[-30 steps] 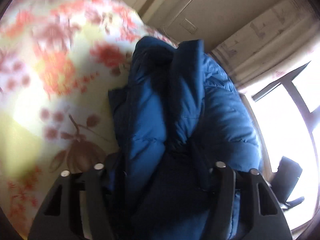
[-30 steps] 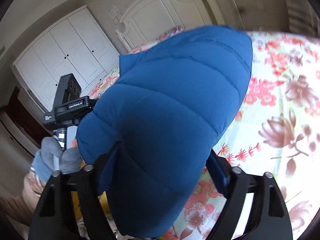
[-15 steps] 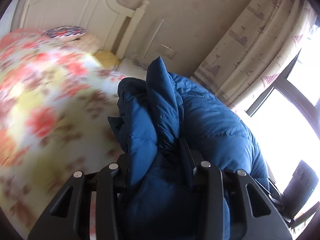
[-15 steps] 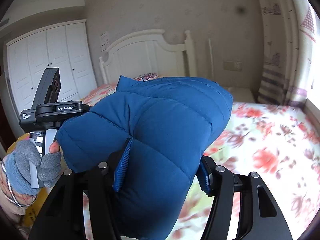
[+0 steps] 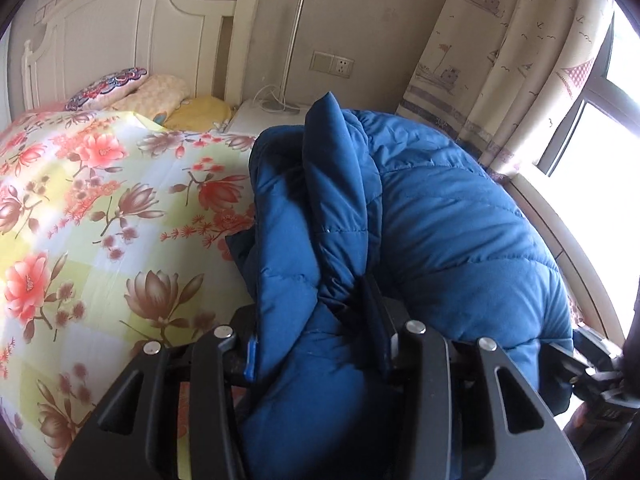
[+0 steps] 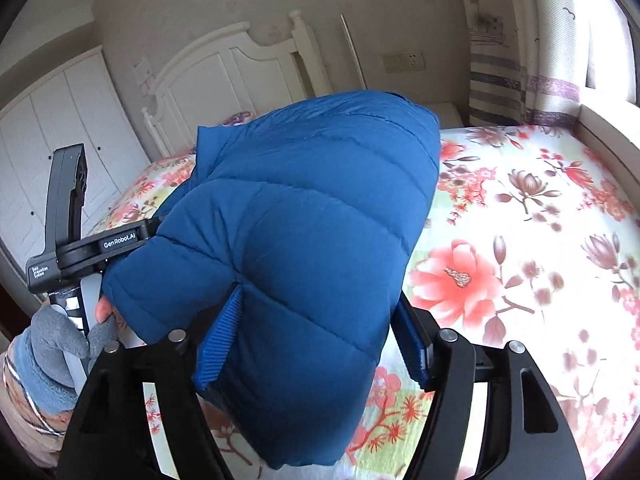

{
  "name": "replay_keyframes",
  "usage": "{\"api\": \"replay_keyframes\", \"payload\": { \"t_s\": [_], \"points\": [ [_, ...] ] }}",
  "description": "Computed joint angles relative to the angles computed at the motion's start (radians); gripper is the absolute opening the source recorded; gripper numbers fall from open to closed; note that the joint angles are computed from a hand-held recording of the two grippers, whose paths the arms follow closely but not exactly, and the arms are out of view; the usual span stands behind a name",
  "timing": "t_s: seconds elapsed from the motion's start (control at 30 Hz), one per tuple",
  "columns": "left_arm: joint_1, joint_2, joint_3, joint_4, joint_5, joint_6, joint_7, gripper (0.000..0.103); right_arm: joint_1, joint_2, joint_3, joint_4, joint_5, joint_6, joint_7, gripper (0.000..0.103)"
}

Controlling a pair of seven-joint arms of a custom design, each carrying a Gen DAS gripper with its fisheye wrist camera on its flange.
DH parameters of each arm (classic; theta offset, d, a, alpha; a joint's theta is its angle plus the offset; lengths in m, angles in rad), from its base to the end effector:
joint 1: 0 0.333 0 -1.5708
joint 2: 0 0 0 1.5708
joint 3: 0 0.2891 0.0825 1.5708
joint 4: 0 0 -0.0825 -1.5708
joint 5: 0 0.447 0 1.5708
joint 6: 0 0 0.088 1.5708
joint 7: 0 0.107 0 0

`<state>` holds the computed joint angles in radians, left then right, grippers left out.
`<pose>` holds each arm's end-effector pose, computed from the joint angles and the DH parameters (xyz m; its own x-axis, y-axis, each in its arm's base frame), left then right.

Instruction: Fold large clothes

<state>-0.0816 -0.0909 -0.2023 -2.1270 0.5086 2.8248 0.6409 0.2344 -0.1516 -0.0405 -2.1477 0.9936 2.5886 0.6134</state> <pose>0.5952 -0.2015 0.4813 0.1253 -0.9707 0.2052 -0.6577 -0.2361 -0.7153 0.6001 0.1013 0.4744 0.5152 -0.8113 -0.2763 -0.6499 -0.1597 -0.7430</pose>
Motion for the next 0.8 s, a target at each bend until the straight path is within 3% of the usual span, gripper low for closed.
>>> {"api": "replay_keyframes", "payload": {
  "t_s": [0.13, 0.2, 0.27, 0.43, 0.53, 0.57, 0.63, 0.67, 0.73, 0.8],
  "points": [
    [0.006, -0.026, -0.010, -0.026, 0.053, -0.011, -0.043, 0.043, 0.030, -0.088, 0.019, -0.057, -0.006, 0.219, 0.036, 0.078],
    [0.007, -0.028, -0.009, -0.031, 0.041, -0.001, -0.043, 0.043, 0.078, -0.119, -0.003, -0.060, 0.046, 0.266, 0.001, 0.078],
    [0.009, -0.033, -0.013, -0.037, 0.044, 0.004, -0.054, 0.044, 0.103, -0.134, 0.006, -0.074, 0.006, 0.311, 0.010, 0.078],
    [0.015, -0.037, -0.018, -0.043, 0.047, 0.010, -0.060, 0.044, 0.090, -0.110, 0.099, -0.127, -0.272, 0.441, 0.146, 0.078],
    [0.018, -0.039, -0.019, -0.047, 0.055, 0.011, -0.065, 0.044, 0.005, -0.051, 0.184, -0.120, -0.514, 0.415, 0.357, 0.079],
    [0.019, -0.040, -0.020, -0.048, 0.059, 0.009, -0.068, 0.045, -0.003, -0.034, 0.200, -0.136, -0.571, 0.475, 0.381, 0.079],
    [0.027, -0.051, -0.031, -0.048, 0.102, -0.022, -0.093, 0.052, 0.019, -0.022, 0.181, -0.150, -0.604, 0.509, 0.382, 0.079],
    [0.040, -0.065, -0.049, -0.041, 0.173, -0.065, -0.146, 0.064, 0.052, -0.024, 0.145, -0.144, -0.576, 0.484, 0.362, 0.079],
    [0.075, -0.118, -0.092, -0.036, 0.369, -0.153, -0.331, 0.072, 0.107, -0.025, 0.084, -0.132, -0.541, 0.447, 0.315, 0.079],
    [0.091, -0.154, -0.099, -0.029, 0.465, -0.164, -0.445, 0.082, 0.153, -0.023, 0.034, -0.119, -0.493, 0.415, 0.268, 0.079]
  ]
}}
